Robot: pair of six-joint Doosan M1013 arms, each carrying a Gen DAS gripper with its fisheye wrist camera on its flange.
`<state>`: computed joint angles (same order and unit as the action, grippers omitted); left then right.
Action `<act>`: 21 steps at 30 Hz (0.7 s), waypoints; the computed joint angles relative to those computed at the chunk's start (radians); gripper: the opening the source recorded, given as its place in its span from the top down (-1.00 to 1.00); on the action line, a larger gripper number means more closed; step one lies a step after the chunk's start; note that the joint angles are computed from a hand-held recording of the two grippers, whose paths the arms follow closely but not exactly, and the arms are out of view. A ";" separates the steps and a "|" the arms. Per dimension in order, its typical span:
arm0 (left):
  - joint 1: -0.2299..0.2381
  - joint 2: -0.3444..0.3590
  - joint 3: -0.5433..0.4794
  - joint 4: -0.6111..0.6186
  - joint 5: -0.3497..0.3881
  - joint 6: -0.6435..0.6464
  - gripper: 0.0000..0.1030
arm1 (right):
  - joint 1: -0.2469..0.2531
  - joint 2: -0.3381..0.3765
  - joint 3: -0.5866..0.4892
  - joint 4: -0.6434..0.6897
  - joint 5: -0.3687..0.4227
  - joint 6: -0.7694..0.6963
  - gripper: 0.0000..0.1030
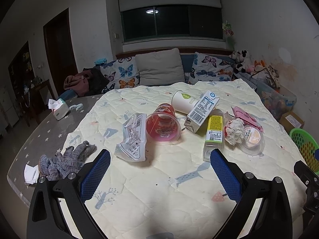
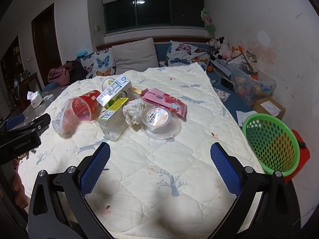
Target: Collect trash
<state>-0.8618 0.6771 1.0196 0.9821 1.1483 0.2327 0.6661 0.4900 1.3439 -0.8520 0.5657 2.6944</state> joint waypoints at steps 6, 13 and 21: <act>0.002 0.002 -0.003 -0.008 0.002 0.005 -0.89 | 0.000 0.000 0.000 0.005 -0.003 -0.003 -0.92; 0.004 0.003 -0.004 -0.006 -0.001 0.012 -0.89 | -0.003 0.007 -0.009 0.022 0.001 -0.018 -0.92; 0.017 0.021 -0.032 -0.023 0.009 0.040 -0.89 | -0.016 0.027 -0.037 0.067 0.011 -0.078 -0.92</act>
